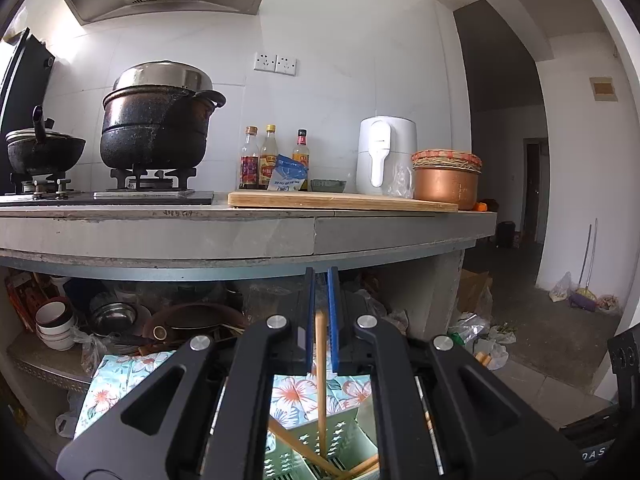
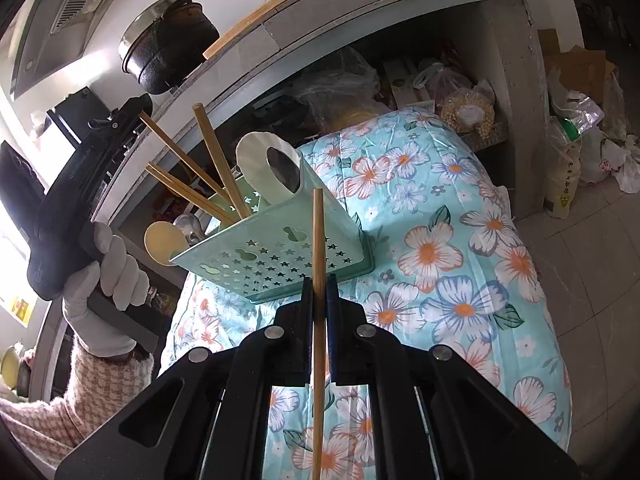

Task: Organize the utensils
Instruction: 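Open the left gripper to drop its chopstick into the holder, then open the right gripper to drop its chopstick into the holder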

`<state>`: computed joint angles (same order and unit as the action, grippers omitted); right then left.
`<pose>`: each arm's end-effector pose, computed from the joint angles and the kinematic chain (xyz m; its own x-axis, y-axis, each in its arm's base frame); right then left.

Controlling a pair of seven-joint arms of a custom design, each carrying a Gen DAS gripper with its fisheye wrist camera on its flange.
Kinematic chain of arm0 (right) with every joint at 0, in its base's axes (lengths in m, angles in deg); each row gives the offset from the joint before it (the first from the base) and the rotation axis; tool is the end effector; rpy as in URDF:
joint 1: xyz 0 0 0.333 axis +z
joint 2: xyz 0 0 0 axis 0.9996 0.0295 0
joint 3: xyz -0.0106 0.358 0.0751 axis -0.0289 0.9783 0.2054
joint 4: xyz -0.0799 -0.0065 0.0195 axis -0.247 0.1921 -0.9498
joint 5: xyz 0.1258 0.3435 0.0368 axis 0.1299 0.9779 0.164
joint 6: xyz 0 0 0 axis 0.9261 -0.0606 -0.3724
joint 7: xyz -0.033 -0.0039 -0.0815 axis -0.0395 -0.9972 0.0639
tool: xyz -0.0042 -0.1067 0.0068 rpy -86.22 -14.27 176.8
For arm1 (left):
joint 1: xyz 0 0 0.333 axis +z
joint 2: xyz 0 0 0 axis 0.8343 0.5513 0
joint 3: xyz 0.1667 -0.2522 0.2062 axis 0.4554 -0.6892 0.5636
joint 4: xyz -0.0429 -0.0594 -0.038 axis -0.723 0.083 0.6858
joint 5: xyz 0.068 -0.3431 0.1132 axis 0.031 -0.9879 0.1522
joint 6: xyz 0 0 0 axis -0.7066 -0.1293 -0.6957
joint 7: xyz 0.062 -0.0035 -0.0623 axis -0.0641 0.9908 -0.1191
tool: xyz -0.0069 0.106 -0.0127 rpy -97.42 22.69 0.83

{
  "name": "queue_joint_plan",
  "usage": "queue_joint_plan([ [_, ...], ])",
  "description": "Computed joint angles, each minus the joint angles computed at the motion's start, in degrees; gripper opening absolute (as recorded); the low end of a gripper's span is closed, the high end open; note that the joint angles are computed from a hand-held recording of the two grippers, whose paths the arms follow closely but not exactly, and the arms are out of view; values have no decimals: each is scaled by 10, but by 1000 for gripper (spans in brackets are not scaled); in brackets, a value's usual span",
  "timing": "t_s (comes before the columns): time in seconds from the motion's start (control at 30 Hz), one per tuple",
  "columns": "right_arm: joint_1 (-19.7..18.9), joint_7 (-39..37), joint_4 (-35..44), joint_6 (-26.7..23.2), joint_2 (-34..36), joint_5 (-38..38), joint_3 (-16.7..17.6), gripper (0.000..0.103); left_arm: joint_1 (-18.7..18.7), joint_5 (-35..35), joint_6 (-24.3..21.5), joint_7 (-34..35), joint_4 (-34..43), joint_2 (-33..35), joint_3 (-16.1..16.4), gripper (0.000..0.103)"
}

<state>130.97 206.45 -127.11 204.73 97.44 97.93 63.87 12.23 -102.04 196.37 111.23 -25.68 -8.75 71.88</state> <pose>0.5557 0.3150 0.4566 -0.0350 -0.8438 -0.5355 -0.6784 0.4135 -0.6073 0.6575 -0.4562 0.5554 -0.4794 -0.8765 0.0442 -0.1145 0.0125 -0.9933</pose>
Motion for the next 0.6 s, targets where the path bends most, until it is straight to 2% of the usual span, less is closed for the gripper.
queue_joint_plan([
  [0.13, 30, -2, 0, -1, -2, 5, -29, 6, -1, -6, 35, 17, -44, -25, -9, 16],
  [0.3, 113, -17, 1, 0, -7, 20, -111, 6, 16, -19, 92, 50, -119, -72, -55, 30],
  [0.4, 160, -35, 7, 3, -10, 31, -156, 6, 33, -24, 118, 62, -166, -104, -88, 37],
  [0.53, 239, -78, 29, 11, -11, 52, -242, 6, 84, -7, 137, 60, -230, -146, -156, 43],
  [0.6, 258, -105, 50, 14, -10, 59, -266, 6, 110, 2, 142, 61, -264, -165, -188, 48],
])
